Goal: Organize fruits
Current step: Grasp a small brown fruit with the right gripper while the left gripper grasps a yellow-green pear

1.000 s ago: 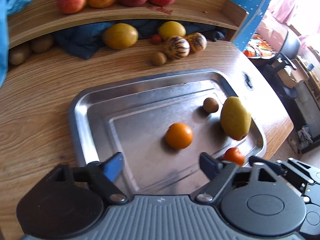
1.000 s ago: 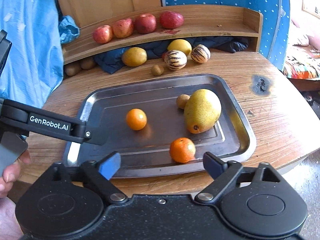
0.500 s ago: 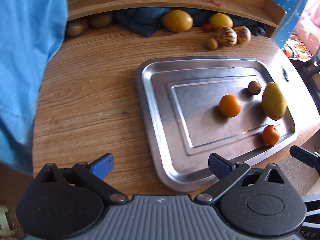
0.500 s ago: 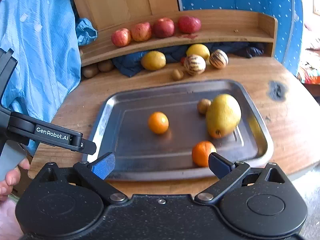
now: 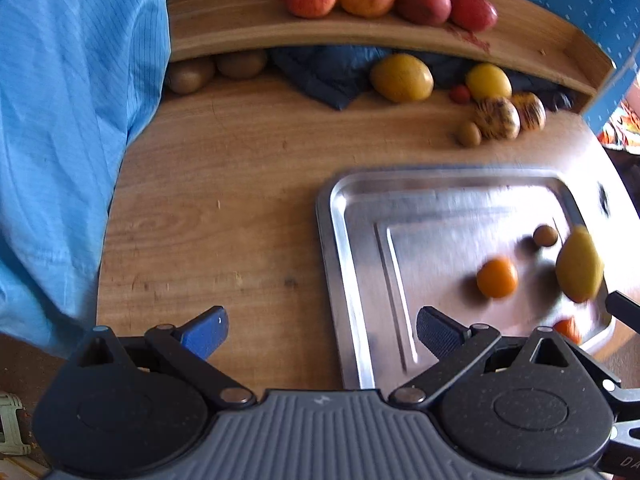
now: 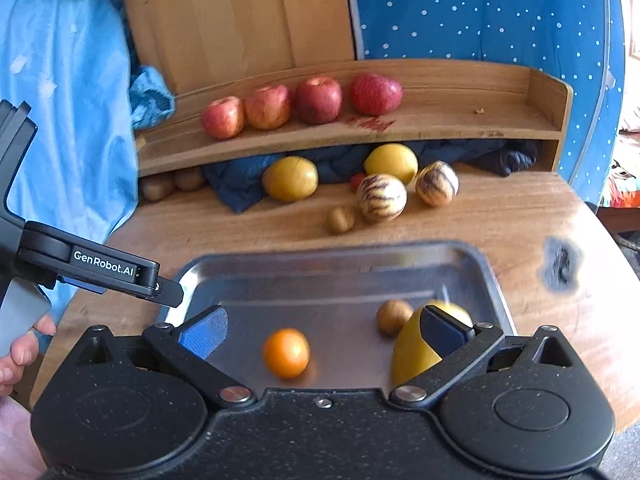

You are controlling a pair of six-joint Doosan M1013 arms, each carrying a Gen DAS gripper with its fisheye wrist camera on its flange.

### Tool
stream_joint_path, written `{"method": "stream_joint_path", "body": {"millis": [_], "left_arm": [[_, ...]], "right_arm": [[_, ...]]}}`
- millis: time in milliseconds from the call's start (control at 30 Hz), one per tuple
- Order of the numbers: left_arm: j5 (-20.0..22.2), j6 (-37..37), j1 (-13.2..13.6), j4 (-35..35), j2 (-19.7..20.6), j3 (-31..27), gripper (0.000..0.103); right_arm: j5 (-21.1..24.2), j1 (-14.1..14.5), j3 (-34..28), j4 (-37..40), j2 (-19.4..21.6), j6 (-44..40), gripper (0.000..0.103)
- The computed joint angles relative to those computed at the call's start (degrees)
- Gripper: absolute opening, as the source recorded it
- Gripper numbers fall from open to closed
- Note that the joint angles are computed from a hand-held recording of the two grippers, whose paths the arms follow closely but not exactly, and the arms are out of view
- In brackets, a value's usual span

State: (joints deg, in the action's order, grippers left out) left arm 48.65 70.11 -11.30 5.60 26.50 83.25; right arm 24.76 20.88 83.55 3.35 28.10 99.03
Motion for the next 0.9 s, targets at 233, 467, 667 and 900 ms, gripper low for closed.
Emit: {"method": "stream_joint_path", "body": {"millis": [233, 467, 667, 900], "left_arm": [[-0.1, 2.2, 0.4, -0.9, 3.7, -5.6, 0.102], [-0.5, 8.4, 1.1, -4.3, 7.9, -11.7, 0.102], [-0.4, 12.8, 1.6, -7.5, 11.9, -17.6, 0.102], [1.2, 18.2, 2.2, -12.5, 17.0, -24.8, 0.102]], "right_arm": [[2.0, -0.5, -4.6, -3.6, 3.4, 4.6, 0.102], [5.1, -0.2, -8.6, -7.2, 6.6, 9.0, 0.102], [9.0, -0.3, -13.3, -7.3, 9.8, 9.3, 0.102], [12.7, -0.4, -19.4, -4.6, 13.6, 8.1, 0.096]]}}
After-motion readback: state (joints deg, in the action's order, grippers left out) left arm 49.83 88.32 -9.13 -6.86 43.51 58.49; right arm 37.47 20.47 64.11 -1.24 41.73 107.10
